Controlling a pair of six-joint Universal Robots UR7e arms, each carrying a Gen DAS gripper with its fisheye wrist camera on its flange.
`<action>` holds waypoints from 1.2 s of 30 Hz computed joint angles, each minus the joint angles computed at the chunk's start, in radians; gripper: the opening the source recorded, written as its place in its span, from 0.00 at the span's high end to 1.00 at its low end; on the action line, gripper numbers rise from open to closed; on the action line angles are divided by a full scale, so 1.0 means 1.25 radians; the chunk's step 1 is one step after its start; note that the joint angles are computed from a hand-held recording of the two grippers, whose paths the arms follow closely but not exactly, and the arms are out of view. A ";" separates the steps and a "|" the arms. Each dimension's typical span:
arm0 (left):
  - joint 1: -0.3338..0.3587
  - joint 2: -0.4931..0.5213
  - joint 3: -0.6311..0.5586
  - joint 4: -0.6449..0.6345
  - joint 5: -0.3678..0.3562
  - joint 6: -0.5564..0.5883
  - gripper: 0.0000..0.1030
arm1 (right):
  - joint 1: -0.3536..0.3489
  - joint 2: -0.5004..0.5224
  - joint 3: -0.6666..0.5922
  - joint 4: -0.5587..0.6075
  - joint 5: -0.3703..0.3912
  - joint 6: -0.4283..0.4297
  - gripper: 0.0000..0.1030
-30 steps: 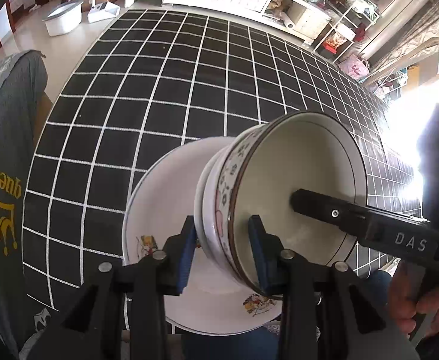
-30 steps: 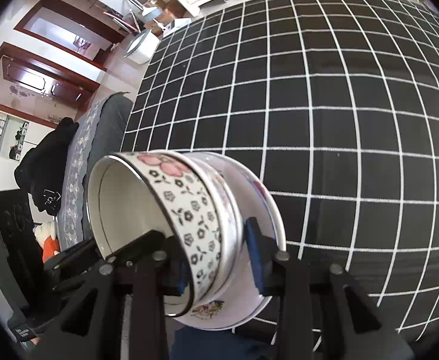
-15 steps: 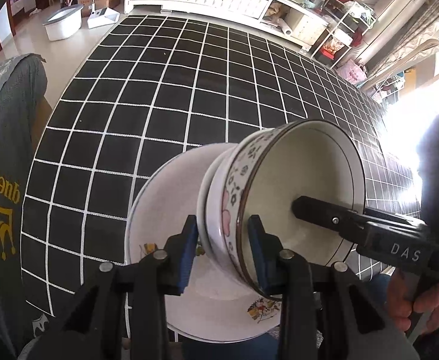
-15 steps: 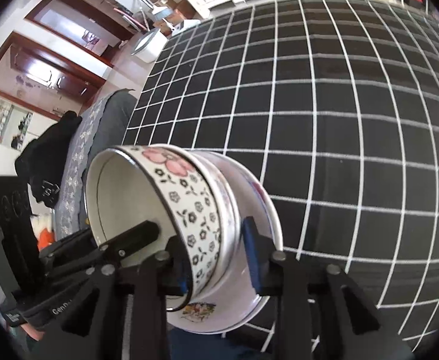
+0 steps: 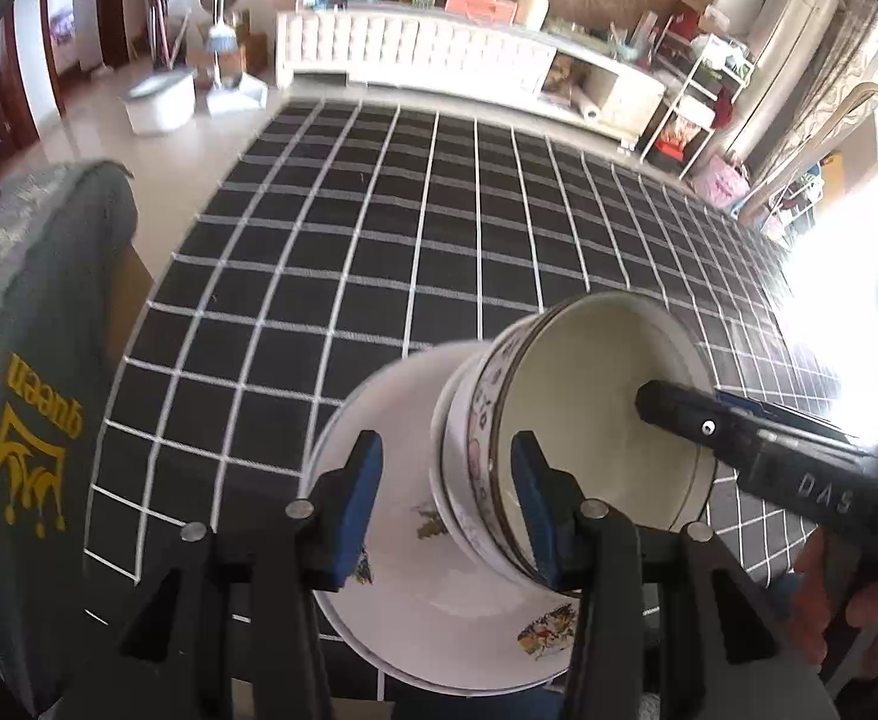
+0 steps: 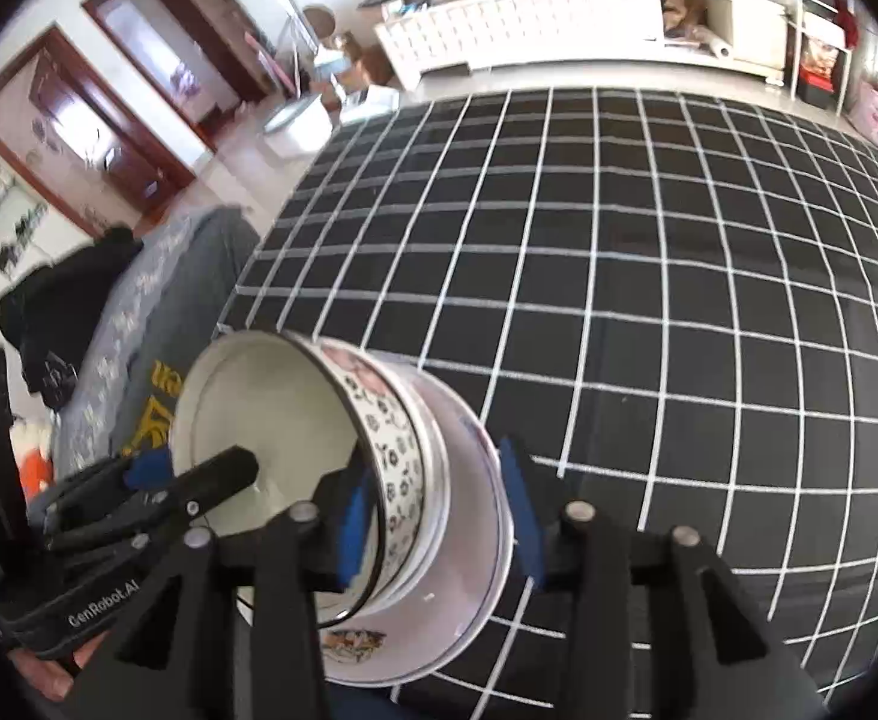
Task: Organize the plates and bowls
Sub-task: 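Lower the nested bowls onto the floral plate stack with both grippers, then open both grippers and pull them back from the bowls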
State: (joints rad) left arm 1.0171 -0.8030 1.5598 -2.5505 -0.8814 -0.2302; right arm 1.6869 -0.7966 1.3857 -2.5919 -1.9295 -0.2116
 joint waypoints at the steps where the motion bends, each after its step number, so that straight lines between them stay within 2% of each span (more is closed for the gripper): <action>1: -0.009 -0.002 0.011 -0.019 0.024 0.003 0.59 | 0.000 -0.004 0.006 -0.011 -0.003 0.001 0.46; 3: -0.019 -0.005 0.022 -0.043 0.054 0.019 0.59 | 0.003 -0.012 0.023 -0.050 -0.015 -0.012 0.38; 10: -0.058 -0.013 0.059 -0.119 0.095 0.099 0.59 | 0.012 -0.057 0.090 -0.136 -0.009 -0.044 0.36; 16: -0.105 -0.033 0.118 -0.246 0.120 0.187 0.59 | 0.050 -0.103 0.189 -0.339 -0.047 -0.164 0.33; 19: -0.128 -0.048 0.149 -0.324 0.127 0.198 0.59 | 0.068 -0.124 0.218 -0.394 -0.078 -0.199 0.29; 21: -0.144 -0.061 0.173 -0.383 0.121 0.209 0.59 | 0.087 -0.144 0.245 -0.437 -0.094 -0.247 0.27; 23: -0.160 -0.081 0.201 -0.422 0.119 0.204 0.59 | 0.102 -0.167 0.278 -0.492 -0.096 -0.287 0.22; 26: -0.182 -0.101 0.226 -0.456 0.111 0.205 0.59 | 0.112 -0.196 0.318 -0.561 -0.078 -0.337 0.07; 27: -0.192 -0.103 0.232 -0.466 0.123 0.208 0.54 | 0.113 -0.201 0.328 -0.583 -0.079 -0.355 0.01; 29: -0.213 -0.107 0.246 -0.493 0.152 0.215 0.46 | 0.120 -0.214 0.342 -0.607 -0.088 -0.374 0.00; 30: -0.220 -0.110 0.251 -0.497 0.154 0.220 0.38 | 0.124 -0.222 0.348 -0.606 -0.093 -0.372 0.00; 31: -0.233 -0.118 0.259 -0.491 0.161 0.225 0.23 | 0.125 -0.228 0.356 -0.617 -0.094 -0.371 0.00; 32: -0.239 -0.122 0.264 -0.495 0.163 0.230 0.17 | 0.131 -0.234 0.366 -0.646 -0.098 -0.380 0.00; 33: -0.250 -0.125 0.272 -0.503 0.172 0.239 0.13 | 0.134 -0.239 0.375 -0.669 -0.100 -0.389 0.00; 36: -0.273 -0.132 0.289 -0.514 0.196 0.244 0.12 | 0.141 -0.250 0.398 -0.733 -0.103 -0.424 0.00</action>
State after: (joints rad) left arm 0.6760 -0.9679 1.9206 -3.1928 -0.6361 0.0744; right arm 1.8626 -1.1089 1.8830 -3.5087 -2.0577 -0.7417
